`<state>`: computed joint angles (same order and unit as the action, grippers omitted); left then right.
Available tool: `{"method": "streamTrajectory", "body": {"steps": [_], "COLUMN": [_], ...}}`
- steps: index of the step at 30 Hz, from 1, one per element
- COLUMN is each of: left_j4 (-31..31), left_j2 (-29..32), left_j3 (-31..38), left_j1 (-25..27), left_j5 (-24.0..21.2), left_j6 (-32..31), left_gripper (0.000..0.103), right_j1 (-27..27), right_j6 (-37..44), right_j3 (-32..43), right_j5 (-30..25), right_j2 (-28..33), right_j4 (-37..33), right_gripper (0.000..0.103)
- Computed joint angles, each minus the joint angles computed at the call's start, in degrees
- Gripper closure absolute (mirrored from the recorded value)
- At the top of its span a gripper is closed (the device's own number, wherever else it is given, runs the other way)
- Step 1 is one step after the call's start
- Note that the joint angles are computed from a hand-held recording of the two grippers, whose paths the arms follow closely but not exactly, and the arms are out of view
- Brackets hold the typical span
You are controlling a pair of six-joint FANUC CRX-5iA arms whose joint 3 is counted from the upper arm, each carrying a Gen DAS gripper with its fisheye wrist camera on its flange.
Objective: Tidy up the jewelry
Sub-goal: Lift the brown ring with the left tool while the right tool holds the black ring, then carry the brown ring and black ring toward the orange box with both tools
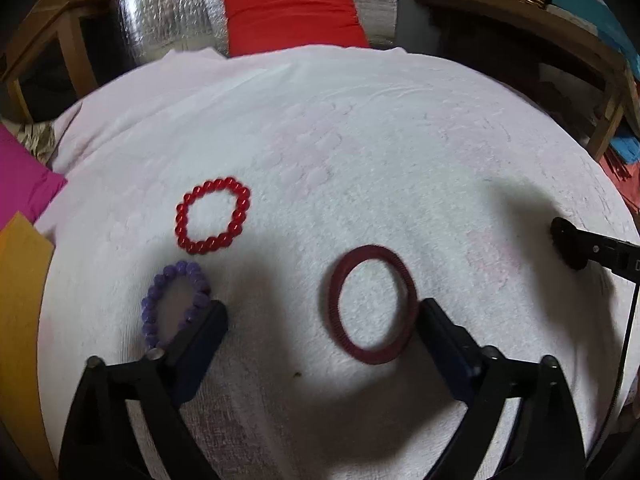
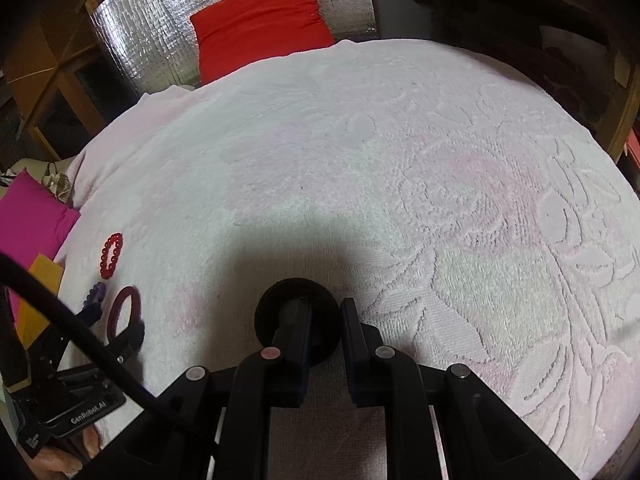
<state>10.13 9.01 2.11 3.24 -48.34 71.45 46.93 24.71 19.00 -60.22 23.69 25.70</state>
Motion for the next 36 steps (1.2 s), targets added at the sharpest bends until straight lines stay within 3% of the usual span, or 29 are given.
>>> {"method": "streamTrajectory", "body": {"steps": [9, 11, 13, 16, 22, 28, 36], "left_j4": [2.1, 2.7, 3.9, 6.1, 8.1, 9.0, 9.5], "left_j2": [1.0, 0.7, 0.4, -0.3, -0.4, -1.1, -3.6], "left_j3": [1.2, 0.7, 0.1, -1.3, -1.9, -2.4, -4.6], "left_j1": [0.9, 0.7, 0.3, 0.0, 0.6, 0.8, 1.6], "left_j5": [-2.9, -1.8, -0.2, 1.0, 1.2, 1.4, 3.3], "left_j6": [-0.6, -1.5, -4.2, -8.3, -8.7, -8.2, -8.2], "left_gripper": [0.003, 0.011, 0.032, 0.055, 0.082, 0.089, 0.090], "right_j1": [-0.2, -0.2, -0.1, 0.0, 0.4, 0.7, 1.4], "right_j6": [0.5, 0.5, 0.4, 0.4, -0.2, -2.0, -2.8], "right_j3": [-1.2, -1.4, -1.2, -0.4, 0.0, 0.1, -0.1], "right_j5": [1.1, 1.0, 0.7, -0.1, -0.8, -0.8, 2.8], "right_j2": [-0.8, -1.0, -1.0, -0.6, -0.1, 0.1, -0.2], "right_j4": [-0.2, -0.2, -0.3, -0.3, 0.8, 1.8, 2.9], "right_gripper": [0.086, 0.086, 0.086, 0.086, 0.089, 0.089, 0.089]}}
